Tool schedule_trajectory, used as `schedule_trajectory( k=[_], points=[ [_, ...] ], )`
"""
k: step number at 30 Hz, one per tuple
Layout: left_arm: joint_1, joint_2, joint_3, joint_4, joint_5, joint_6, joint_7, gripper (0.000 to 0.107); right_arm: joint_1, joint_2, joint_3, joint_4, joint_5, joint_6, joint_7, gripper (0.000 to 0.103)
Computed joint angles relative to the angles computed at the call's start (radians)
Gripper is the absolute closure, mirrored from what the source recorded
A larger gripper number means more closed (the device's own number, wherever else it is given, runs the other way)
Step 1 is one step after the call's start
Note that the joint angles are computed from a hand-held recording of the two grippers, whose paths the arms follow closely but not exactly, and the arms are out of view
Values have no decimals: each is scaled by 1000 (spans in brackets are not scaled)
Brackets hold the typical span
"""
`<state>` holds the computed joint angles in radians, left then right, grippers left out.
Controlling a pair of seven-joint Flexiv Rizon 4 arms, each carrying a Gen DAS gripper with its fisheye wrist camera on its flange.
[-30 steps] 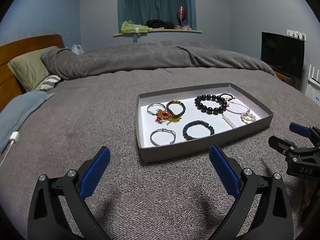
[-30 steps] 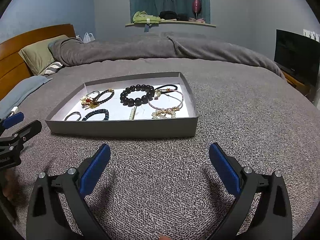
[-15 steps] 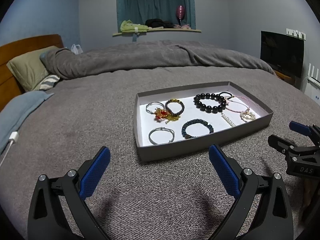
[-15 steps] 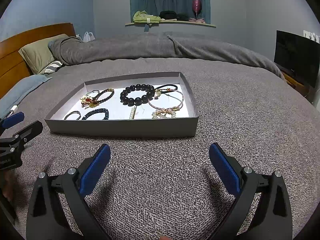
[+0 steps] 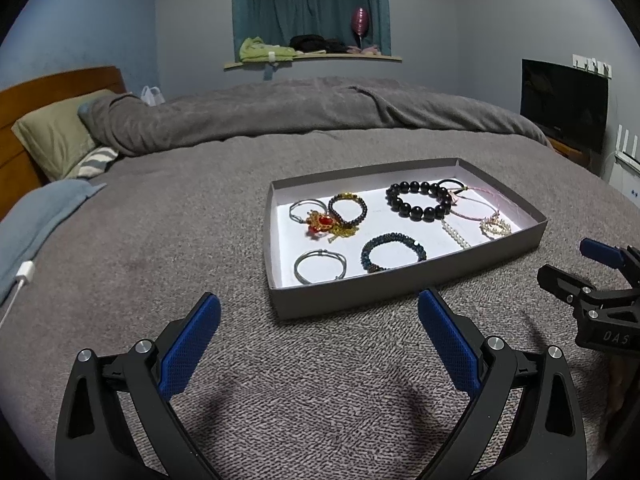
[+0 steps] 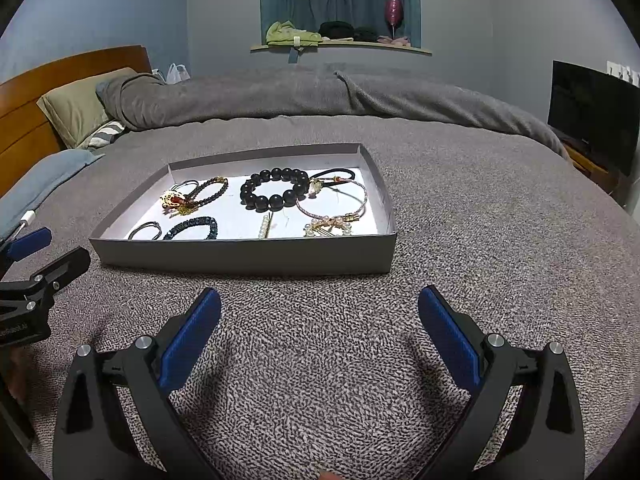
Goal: Organize jewelry
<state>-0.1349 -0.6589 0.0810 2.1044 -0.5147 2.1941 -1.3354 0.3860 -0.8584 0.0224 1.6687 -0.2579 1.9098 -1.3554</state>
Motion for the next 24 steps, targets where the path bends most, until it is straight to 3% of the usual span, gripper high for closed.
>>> schedule_trajectory(
  k=[5,11,17,24],
  points=[
    [-9,-4,6,-3,-11,-1,7,9,-2,1,2,0,-2,-6,-1,5],
    [52,5,-30,7,77,5,-29,9,2,-2,-3,-3,2,-4,-1,5],
    [1,-3,7,-2,20,1,-10,9,2,-4,-3,-4,3,-4,-2,5],
    [1,1,6,-5,-4,-22,-17,9,2,-2,-2,-3,2,-7,-3,6]
  ],
)
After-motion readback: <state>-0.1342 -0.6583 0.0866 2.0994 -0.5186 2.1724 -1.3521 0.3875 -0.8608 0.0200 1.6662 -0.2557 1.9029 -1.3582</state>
